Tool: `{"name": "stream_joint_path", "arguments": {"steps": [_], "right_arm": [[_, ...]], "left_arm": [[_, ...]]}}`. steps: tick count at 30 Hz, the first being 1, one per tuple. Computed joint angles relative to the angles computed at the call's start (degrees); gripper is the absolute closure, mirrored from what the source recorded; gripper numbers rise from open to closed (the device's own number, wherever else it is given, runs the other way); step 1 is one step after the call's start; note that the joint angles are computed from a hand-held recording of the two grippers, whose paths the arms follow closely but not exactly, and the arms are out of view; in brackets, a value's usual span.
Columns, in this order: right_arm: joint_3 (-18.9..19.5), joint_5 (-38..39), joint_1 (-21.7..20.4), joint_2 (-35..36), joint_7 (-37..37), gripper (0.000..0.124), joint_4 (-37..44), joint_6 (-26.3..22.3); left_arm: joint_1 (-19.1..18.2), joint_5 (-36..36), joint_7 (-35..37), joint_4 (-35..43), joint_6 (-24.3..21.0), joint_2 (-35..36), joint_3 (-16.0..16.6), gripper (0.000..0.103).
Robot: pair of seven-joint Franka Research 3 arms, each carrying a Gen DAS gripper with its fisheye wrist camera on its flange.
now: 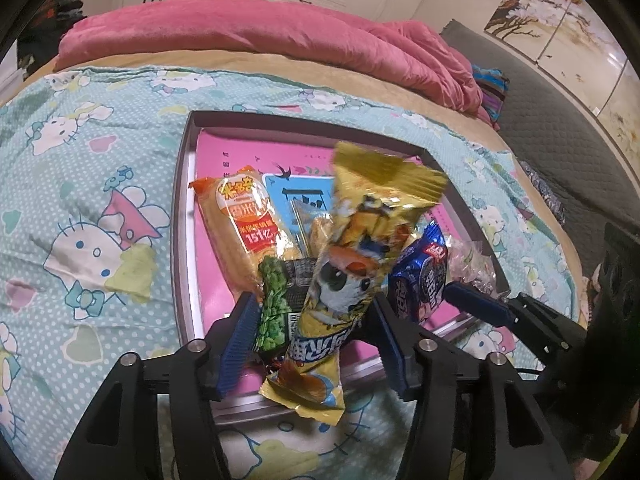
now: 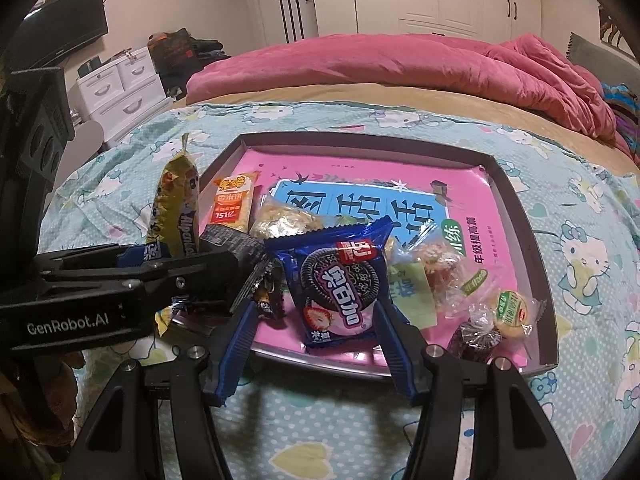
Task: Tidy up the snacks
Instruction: 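Open the left tool to release the wafer bag while the right tool releases the cookie pack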
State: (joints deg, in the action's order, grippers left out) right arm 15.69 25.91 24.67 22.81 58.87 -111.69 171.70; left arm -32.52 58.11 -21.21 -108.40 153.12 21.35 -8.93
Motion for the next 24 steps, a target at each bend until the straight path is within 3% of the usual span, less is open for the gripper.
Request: {"name": "stream_joint_path", "arguments": {"steps": [14, 24], "right_arm": [[-0.2, 0.2, -0.3, -0.8, 0.5, 0.064, -0.6, 0.4], [0.8, 2.3, -1.2, -1.6, -0.8, 0.064, -0.7, -0.1]], "left_arm": [[-0.8, -2.0, 2.9, 1.8, -2.8, 1.1, 0.1, 0.036], [-0.3, 5.3, -4.9, -1.2, -1.2, -2.0, 0.8, 0.028]]}}
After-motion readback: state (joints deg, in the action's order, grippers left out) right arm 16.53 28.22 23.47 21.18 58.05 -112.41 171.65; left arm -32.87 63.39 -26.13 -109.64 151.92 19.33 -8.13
